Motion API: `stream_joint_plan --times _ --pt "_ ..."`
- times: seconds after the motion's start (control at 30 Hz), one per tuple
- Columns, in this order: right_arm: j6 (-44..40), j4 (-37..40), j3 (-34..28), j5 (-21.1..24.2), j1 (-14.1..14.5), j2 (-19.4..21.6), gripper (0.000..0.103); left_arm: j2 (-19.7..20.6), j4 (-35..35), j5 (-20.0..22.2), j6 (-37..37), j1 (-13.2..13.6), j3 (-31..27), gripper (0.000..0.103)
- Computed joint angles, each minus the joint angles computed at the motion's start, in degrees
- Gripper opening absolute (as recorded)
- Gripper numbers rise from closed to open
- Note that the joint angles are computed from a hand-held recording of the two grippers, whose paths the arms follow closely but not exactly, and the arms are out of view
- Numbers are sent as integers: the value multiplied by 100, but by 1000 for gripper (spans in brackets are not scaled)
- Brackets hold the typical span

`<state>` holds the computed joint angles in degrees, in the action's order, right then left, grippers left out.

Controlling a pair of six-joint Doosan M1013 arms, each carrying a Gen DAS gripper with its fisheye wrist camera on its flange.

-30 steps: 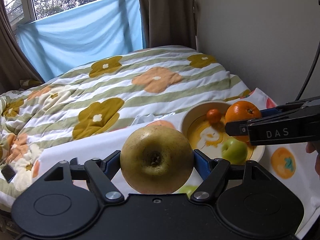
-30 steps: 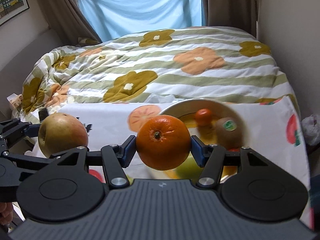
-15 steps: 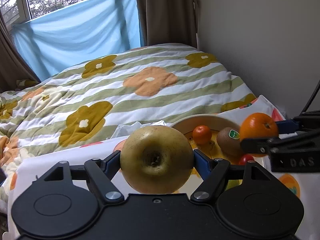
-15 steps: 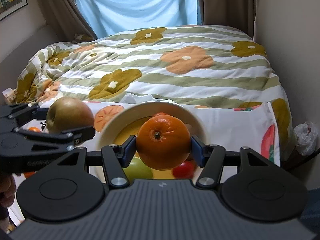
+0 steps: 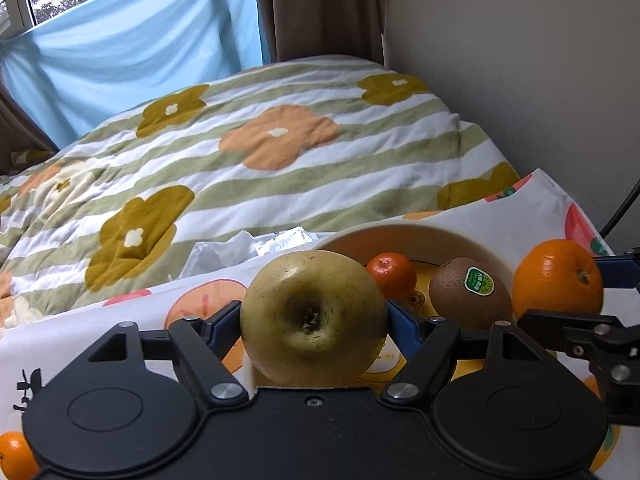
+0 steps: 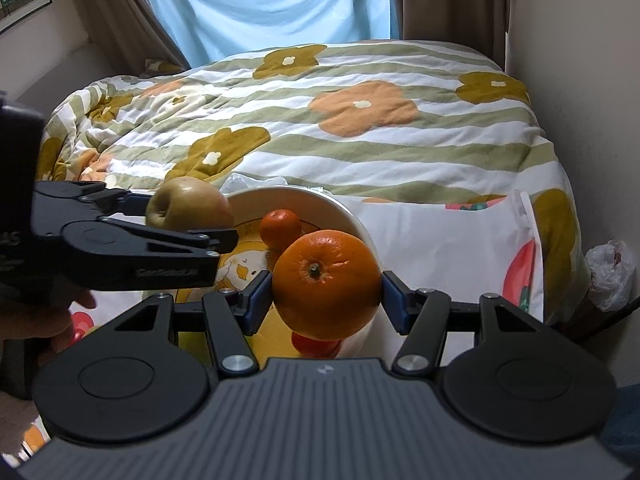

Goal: Organize fruits
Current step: 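Lower the yellow apple into the duck bowl and open the left tool while the right carries the orange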

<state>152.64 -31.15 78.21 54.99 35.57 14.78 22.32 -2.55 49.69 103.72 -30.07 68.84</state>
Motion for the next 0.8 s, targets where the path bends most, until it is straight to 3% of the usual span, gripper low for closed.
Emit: stream_joint_plan --times 0.2,0.37,0.8 --pt "91 -47 64 29 -3 -33 73 141 -56 374 -87 5 -193 80" --pt "155 -55 72 70 4 -51 73 60 -83 142 9 11 -148 99" --pt "140 -102 3 65 24 -26 73 -317 146 -156 -632 217 133 100"
